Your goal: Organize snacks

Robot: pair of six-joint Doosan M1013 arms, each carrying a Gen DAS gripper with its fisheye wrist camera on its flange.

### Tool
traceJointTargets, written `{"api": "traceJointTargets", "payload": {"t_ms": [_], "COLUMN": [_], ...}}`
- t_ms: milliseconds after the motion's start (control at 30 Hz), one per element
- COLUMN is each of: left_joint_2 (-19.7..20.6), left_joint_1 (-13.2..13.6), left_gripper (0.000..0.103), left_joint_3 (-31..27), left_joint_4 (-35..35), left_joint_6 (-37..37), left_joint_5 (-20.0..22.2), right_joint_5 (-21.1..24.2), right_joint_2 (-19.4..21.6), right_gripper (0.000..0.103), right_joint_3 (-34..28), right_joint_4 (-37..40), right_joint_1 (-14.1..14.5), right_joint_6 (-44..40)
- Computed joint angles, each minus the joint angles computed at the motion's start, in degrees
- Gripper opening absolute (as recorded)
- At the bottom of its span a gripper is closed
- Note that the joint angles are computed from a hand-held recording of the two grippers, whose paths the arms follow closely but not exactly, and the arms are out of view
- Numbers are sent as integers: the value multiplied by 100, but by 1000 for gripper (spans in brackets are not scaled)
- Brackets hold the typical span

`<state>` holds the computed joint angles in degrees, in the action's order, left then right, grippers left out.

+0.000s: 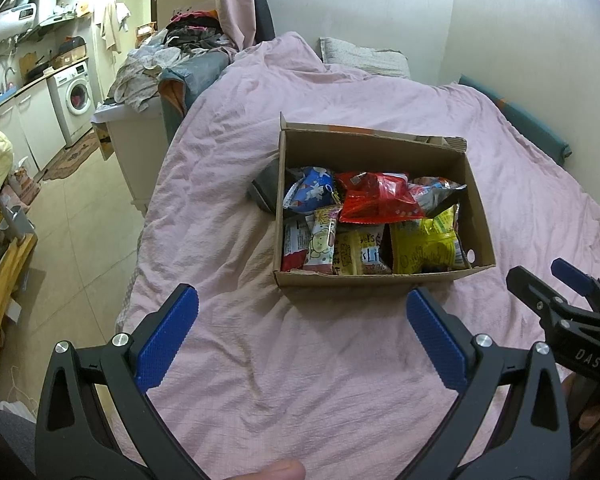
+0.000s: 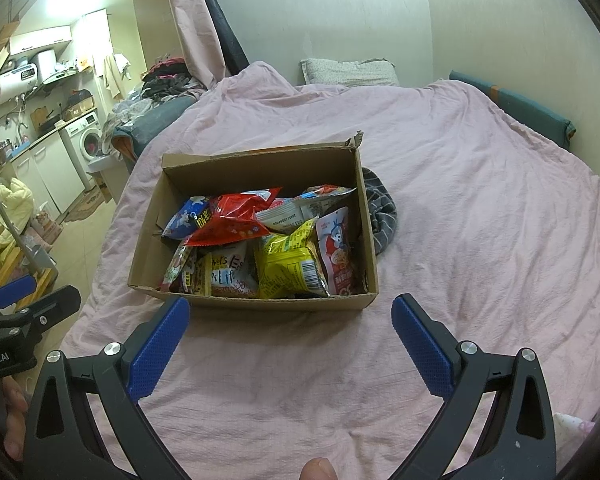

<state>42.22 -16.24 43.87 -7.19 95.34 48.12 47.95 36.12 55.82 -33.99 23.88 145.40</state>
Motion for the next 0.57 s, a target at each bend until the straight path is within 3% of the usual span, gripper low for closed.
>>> {"api": "traceJointTargets", "payload": {"t_ms": [567], "left_joint_2": [7], "left_joint_1": [-5], "left_gripper": [103], "left_joint_3": [-6], "left_joint_4": [84], "left_joint_6": [-97], "left_joint_5": [75], "right_joint_5": [28], "right_joint_2": [-10], "right_gripper": [103], "right_joint_3": [7], "right_joint_4": [-2], "right_joint_1": [-1], "right_joint_6": [7]}}
